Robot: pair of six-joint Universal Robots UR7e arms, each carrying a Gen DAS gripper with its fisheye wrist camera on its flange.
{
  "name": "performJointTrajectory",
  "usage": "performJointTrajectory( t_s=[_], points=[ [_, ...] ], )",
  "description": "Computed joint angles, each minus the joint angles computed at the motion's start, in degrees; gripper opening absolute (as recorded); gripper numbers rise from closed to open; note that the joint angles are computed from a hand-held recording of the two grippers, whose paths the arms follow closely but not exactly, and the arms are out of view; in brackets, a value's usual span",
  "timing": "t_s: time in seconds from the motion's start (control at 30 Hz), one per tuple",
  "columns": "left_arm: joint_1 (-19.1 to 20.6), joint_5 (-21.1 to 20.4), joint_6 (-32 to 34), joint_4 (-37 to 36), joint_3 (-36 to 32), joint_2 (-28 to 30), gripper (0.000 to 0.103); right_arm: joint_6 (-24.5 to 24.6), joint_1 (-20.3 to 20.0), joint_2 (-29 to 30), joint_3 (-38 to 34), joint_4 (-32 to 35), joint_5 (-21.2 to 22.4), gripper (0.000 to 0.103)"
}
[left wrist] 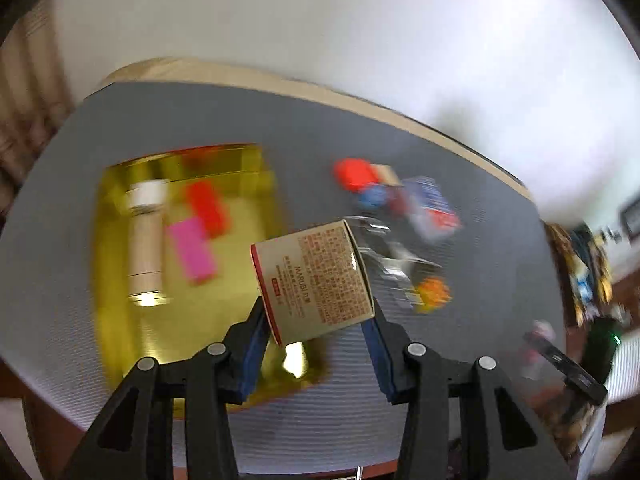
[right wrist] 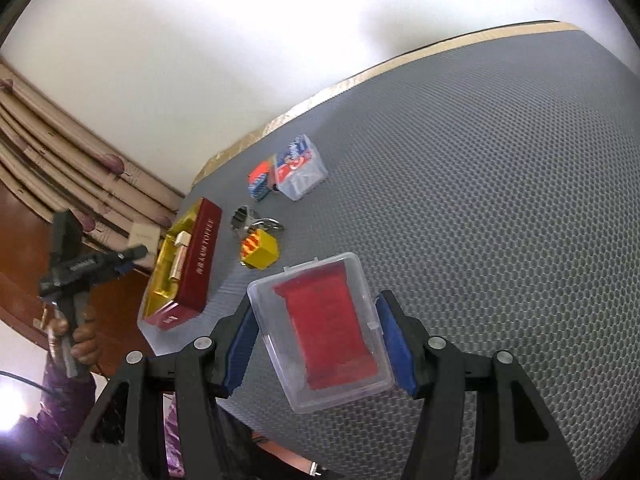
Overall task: Organize rigid objects
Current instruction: 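Carry the brown box into the tin and open the left gripper while the right holds the clear box, then lower the clear plastic box into the tin and open the right gripper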
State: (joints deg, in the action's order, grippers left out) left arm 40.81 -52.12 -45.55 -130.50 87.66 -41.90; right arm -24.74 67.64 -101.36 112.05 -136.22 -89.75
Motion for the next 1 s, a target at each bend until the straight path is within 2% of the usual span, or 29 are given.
performJointTrajectory(
  t_s=[0.1,0.2,0.37,0.5,0.57,0.8,0.9,1.0],
  points=[
    [1.9,2.9,-1.8,3.4,0.4,-1.5,0.046,0.3,1.1,0.3,0.1,0.0,-0.3,0.056],
    [4.2,4.2,-0.4,4.7,-1.2,-0.8,0.047,0.8,2.4,1.0,0.5,-0.8,-1.4,0.056],
    [7.7,4.7,2.3,6.2,-8.1,3.9,0.047,2.0,3.8,2.3,0.6,-1.9,-2.8,0.056],
    [8.9,6.0,3.8,8.4,-13.3,7.7,0.047,2.5,4.6,3.1,0.4,-2.5,-4.0,0.056],
    [9.5,5.3,4.3,8.7,-15.4,9.2,0.047,2.3,4.7,3.4,0.1,-2.4,-4.2,0.056],
    [9.4,8.2,2.6,18.8,-22.1,13.4,0.048,2.3,6.0,5.3,-0.2,-2.6,-5.2,0.056],
    [8.6,8.0,-0.4,17.6,-19.2,11.5,0.048,2.5,6.6,6.1,-0.3,-2.4,-5.2,0.056],
    [6.6,8.1,-2.0,7.8,-9.7,5.9,0.048,2.3,7.7,7.0,-0.8,-1.5,-4.3,0.056]
  ],
)
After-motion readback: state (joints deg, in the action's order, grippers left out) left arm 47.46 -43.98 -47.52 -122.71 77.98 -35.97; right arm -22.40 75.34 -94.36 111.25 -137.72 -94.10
